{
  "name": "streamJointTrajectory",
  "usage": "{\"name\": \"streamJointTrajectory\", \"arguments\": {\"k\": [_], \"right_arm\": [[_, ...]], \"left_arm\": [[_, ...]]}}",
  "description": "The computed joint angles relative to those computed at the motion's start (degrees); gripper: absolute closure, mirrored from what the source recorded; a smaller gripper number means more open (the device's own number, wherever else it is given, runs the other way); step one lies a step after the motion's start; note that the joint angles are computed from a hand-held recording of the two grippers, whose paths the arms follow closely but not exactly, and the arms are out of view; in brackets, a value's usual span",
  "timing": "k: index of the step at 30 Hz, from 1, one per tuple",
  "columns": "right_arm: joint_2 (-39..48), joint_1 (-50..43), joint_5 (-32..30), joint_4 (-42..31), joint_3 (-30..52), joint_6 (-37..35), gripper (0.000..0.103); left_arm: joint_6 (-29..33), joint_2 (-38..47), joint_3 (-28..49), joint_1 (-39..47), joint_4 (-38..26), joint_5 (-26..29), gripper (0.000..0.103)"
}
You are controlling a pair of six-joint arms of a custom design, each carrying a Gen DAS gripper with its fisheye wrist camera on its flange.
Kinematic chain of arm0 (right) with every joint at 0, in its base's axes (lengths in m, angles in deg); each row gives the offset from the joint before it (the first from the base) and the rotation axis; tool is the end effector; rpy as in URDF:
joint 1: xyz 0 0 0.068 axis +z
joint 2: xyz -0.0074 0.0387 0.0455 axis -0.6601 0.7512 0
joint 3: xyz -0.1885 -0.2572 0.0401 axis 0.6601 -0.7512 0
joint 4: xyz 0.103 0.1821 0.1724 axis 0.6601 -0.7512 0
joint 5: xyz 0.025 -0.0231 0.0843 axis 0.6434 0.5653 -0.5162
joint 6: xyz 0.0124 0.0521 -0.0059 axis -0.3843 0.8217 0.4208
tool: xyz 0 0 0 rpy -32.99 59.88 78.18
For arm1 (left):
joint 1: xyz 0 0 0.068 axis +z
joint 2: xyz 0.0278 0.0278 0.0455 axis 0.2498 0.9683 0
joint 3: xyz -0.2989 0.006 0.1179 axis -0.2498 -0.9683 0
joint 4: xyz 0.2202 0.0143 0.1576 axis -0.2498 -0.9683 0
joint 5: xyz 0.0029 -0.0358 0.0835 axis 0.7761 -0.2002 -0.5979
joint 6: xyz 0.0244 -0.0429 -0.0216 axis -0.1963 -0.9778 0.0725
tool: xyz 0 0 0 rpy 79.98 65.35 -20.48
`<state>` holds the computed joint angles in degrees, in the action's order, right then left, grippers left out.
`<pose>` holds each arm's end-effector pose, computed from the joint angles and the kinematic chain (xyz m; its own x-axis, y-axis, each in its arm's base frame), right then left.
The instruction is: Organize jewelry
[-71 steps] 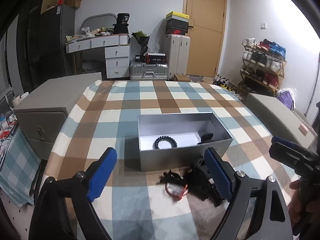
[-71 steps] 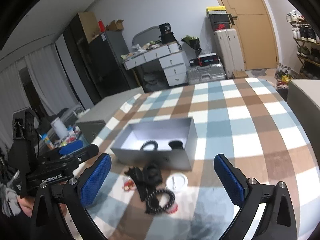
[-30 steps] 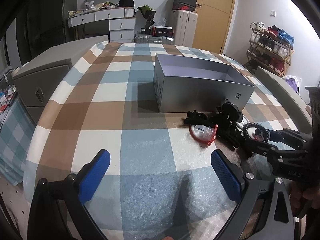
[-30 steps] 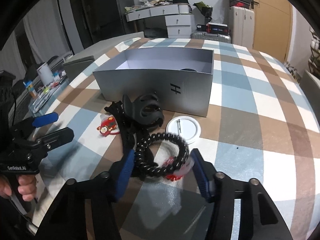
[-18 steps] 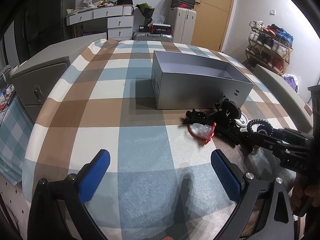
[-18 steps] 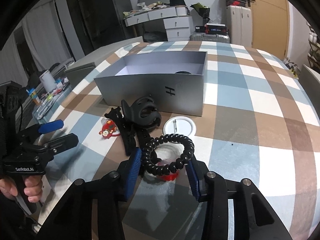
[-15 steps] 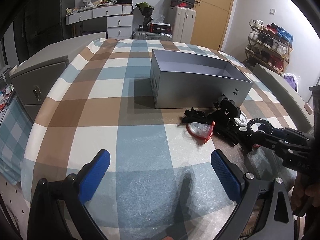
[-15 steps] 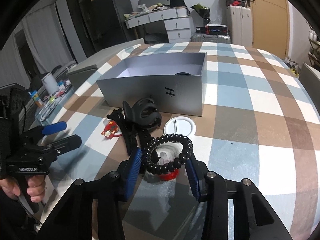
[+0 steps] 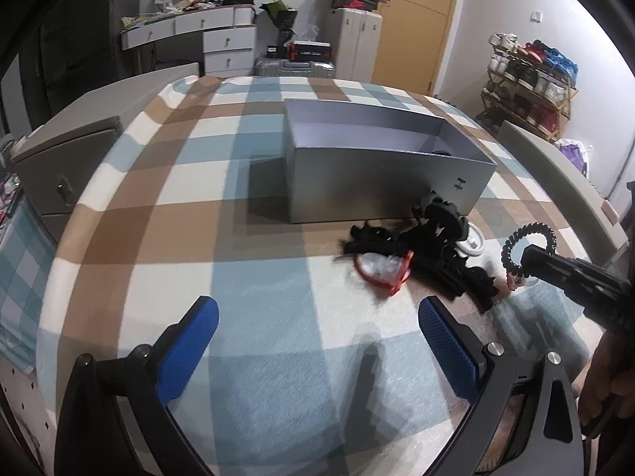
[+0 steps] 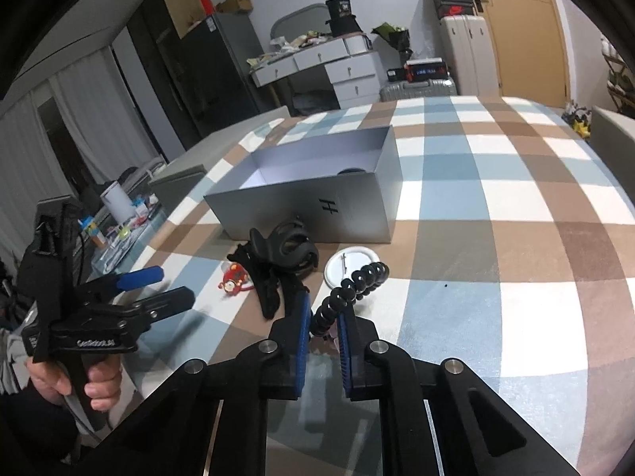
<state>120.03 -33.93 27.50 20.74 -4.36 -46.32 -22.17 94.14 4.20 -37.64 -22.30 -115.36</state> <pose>0.3099 0.0598 0.0295 -0.6171 -0.2053 -0.7596 -0.5902 0.7592 0.2743 0.2417 -0.2812 0.0961 -0.7341 -0.1466 -0.6630 -0.0828 0.9885 -0.1268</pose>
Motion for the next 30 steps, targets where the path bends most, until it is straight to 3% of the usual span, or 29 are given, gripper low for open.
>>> {"name": "streamJointTrajectory", "arguments": {"k": [15,19,21,25,27,30], "right_arm": [[-1.61,-2.08,-2.03,6.00,-3.87,-0.72,0.091],[-1.36,-2.65,-2.63,5.68,-3.78,-0.45,0.091],[-1.20,-2.88,-2.54,6.12,-3.91,-0.53,0.091],[-1.38,-3.18,-2.60,6.04,-3.95,-0.53,0.090],[-1.48,-3.33,-2.72,6.32,-4.14,-0.49,0.090],[-1.58,-3.35,-2.63,6.40,-4.28,-0.49,0.090]], "left_arm": [[9.04,1.64,2.81,2.01,4.85,2.01,0.007],[10.45,2.30,3.59,2.42,4.77,3.69,0.022],[10.80,2.56,3.87,2.45,4.50,4.35,0.034],[11.74,2.89,4.27,2.35,4.54,5.58,0.045],[12.14,2.99,4.30,2.55,4.78,7.00,0.059],[12.60,2.77,3.89,2.56,5.63,8.08,0.060]]}}
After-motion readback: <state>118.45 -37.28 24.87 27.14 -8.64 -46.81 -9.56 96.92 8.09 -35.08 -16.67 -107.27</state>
